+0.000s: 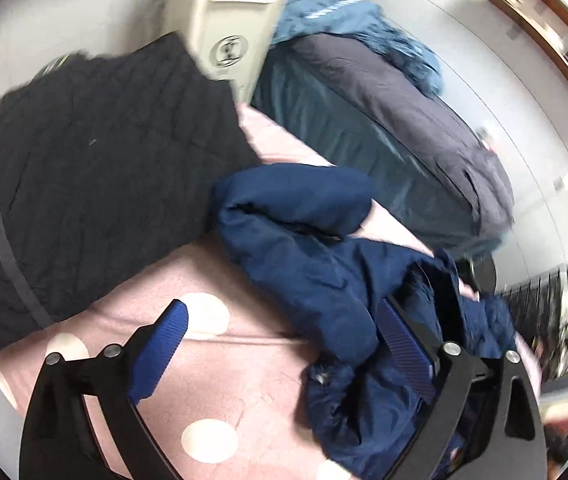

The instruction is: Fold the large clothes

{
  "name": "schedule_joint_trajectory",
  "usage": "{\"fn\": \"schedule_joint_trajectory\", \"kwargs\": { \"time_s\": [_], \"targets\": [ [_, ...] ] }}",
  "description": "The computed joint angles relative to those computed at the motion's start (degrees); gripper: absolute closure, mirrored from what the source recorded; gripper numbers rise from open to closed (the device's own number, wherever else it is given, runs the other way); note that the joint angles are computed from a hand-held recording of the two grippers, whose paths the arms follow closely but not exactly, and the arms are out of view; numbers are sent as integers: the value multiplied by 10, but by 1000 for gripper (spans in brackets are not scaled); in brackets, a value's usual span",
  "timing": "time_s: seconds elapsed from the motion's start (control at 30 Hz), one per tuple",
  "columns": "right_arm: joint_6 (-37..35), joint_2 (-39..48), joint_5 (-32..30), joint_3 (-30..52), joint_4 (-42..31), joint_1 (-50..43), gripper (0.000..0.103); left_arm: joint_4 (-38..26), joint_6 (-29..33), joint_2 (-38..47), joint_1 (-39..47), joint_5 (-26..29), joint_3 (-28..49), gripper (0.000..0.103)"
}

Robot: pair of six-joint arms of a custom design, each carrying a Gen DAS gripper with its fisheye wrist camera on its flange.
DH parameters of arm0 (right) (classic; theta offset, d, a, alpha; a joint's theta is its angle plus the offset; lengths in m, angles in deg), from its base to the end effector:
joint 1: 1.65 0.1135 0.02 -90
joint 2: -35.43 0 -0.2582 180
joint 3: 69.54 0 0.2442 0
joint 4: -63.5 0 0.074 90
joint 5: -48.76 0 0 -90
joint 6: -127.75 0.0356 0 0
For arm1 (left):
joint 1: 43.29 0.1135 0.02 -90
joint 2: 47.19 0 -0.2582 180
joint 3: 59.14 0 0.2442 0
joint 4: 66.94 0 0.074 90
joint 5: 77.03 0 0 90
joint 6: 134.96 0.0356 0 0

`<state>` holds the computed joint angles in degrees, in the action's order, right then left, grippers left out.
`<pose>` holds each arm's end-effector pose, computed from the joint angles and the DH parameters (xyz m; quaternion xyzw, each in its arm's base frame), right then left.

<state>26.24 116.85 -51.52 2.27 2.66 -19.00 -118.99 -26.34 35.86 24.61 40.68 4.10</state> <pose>0.2489 -0.0711 0.2253 0.0348 0.9810 0.0434 0.1858 0.1099 0.2267 0.1868 -0.3654 0.8872 -0.0673 0.2735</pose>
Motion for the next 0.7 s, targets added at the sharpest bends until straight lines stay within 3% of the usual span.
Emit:
{"fn": "schedule_joint_trajectory", "kwargs": {
  "time_s": [0.2, 0.33, 0.47, 0.6, 0.63, 0.7],
  "targets": [
    [19, 84, 118, 38, 81, 193, 38, -15, 41, -89, -85, -19, -117, 8],
    [21, 168, 178, 103, 90, 247, 38, 12, 9, -113, -166, -43, -200, 8],
    [57, 205, 96, 146, 51, 257, 38, 47, -68, -142, -277, -47, -248, 8],
    [58, 168, 37, 87, 56, 329, 38, 128, -184, -119, -406, -81, -248, 8],
    [53, 154, 31, 69, 67, 355, 38, 150, -206, -101, -434, -97, -240, 8],
    [26, 134, 83, 31, 115, 427, 38, 200, -238, -33, -505, -155, -213, 7]
  ]
}}
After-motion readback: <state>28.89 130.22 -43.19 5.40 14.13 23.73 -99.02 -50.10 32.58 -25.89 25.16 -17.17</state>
